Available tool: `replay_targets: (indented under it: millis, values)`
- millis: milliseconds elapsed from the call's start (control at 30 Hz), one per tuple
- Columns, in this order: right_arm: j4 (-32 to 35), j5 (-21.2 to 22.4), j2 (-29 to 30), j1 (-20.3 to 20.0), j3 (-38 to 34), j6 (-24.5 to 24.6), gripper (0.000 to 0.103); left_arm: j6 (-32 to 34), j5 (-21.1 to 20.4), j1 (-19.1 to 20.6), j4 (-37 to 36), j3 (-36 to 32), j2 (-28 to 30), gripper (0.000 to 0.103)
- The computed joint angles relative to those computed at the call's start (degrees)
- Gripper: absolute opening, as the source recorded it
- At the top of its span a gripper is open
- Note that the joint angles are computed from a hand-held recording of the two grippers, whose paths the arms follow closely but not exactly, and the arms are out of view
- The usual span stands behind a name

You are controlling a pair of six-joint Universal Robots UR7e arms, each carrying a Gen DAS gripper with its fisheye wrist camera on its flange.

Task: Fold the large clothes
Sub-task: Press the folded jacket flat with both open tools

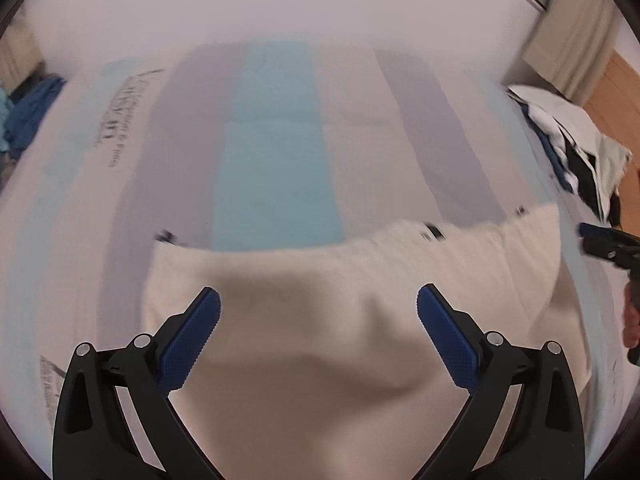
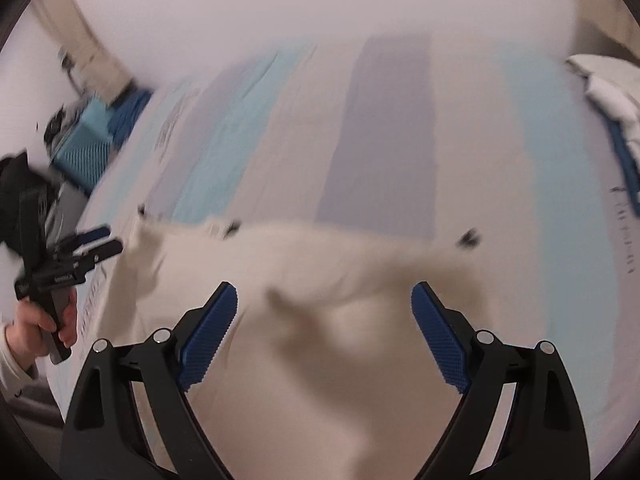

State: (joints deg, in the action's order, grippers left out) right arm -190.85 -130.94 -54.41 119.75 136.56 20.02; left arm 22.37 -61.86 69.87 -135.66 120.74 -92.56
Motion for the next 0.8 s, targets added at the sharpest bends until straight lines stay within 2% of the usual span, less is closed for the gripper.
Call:
replay_targets:
  millis: [133, 300, 500, 633, 667, 733, 800]
  values:
    - [1.22, 2.7, 4.66, -1.72, -2.2, 1.03, 0.072, 3.36, 2.76, 0.25, -3.63, 3.59, 1.62, 0.097]
    - [4.2, 1.2, 7.08, -3.68, -5.02, 2.22, 0.06, 3.04, 6.73, 3.6, -6.94, 2.21, 6.57, 0.097]
    - [7.07, -0.56, 9.06, -5.79, -7.67, 1.09, 0.058, 3.08, 11.21, 6.73, -9.66, -1.5, 12.31, 0.097]
    - [7.57, -1.72, 9.95, -7.71, -8.87, 1.37, 0.058, 3.02, 12.78, 7.02, -11.59, -2.99, 14.04, 0.096]
    - [7.22, -2.16, 9.94, -7.78, -8.92, 1.87, 0.057, 3.13, 12.45, 6.59, -12.09, -2.82, 13.52, 0.092]
    - [5.77, -3.64, 9.61, -6.42, -8.58, 2.38, 0.047, 3.59, 10.89, 5.18, -11.29, -2.25, 11.47, 0.091]
    - [3.87, -5.73, 9.54, -3.82, -7.86, 2.46, 0.047, 3.58, 7.65, 3.02, -9.61, 0.19, 7.66, 0.092]
